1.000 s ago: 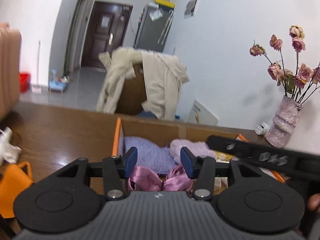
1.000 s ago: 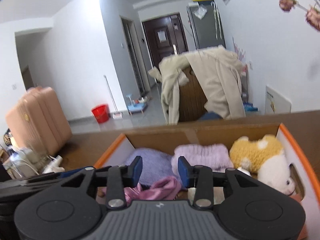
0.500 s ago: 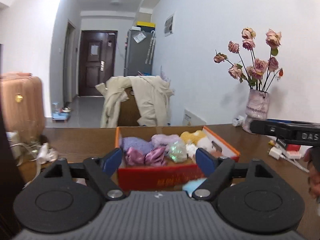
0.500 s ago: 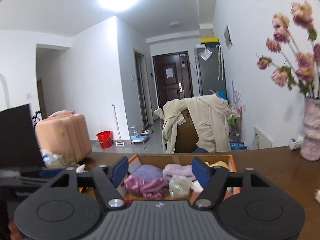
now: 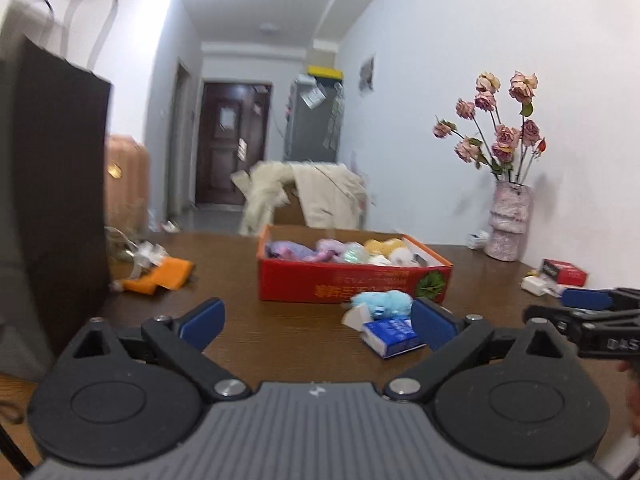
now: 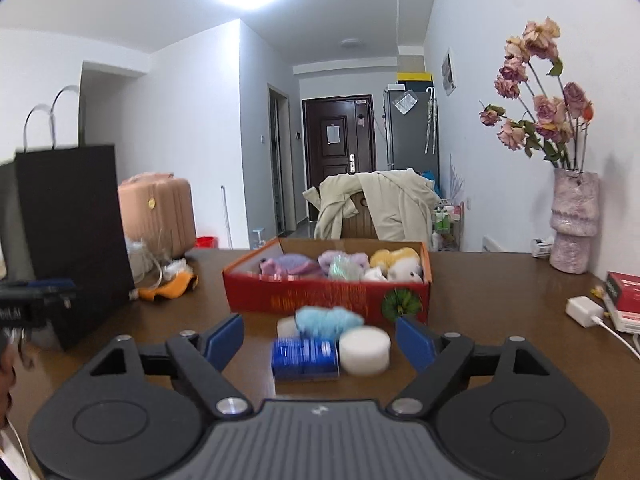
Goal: Organize soft objects
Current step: 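Withdraw both grippers from the box back over the table, then move the right gripper to the blue tissue pack and close on it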
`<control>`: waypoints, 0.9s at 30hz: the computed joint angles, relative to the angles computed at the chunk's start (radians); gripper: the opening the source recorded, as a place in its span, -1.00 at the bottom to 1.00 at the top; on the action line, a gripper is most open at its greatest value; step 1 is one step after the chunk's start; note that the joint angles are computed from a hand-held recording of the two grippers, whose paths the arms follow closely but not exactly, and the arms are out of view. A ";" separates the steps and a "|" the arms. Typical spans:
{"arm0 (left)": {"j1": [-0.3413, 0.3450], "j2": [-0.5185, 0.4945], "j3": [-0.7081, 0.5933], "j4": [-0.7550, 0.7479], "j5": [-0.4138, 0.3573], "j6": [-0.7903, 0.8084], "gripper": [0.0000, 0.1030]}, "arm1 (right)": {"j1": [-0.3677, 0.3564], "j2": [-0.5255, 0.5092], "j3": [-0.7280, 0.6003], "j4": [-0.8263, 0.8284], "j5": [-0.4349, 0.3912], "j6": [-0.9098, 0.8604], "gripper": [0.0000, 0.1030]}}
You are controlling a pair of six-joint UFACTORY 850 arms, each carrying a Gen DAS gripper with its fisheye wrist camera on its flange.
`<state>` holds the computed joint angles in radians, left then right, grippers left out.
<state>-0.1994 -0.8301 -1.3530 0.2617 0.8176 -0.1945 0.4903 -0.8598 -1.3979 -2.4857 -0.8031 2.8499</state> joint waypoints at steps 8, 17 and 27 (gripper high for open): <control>0.009 0.047 0.127 0.007 0.084 0.011 1.00 | 0.064 0.050 0.136 -0.013 -0.076 0.022 0.70; 0.002 0.010 0.074 0.026 0.015 -0.022 1.00 | 0.052 0.014 0.079 0.042 -0.001 0.010 0.61; -0.010 -0.096 -0.123 0.156 -0.163 -0.168 0.99 | -0.004 -0.041 -0.009 0.061 0.122 0.051 0.36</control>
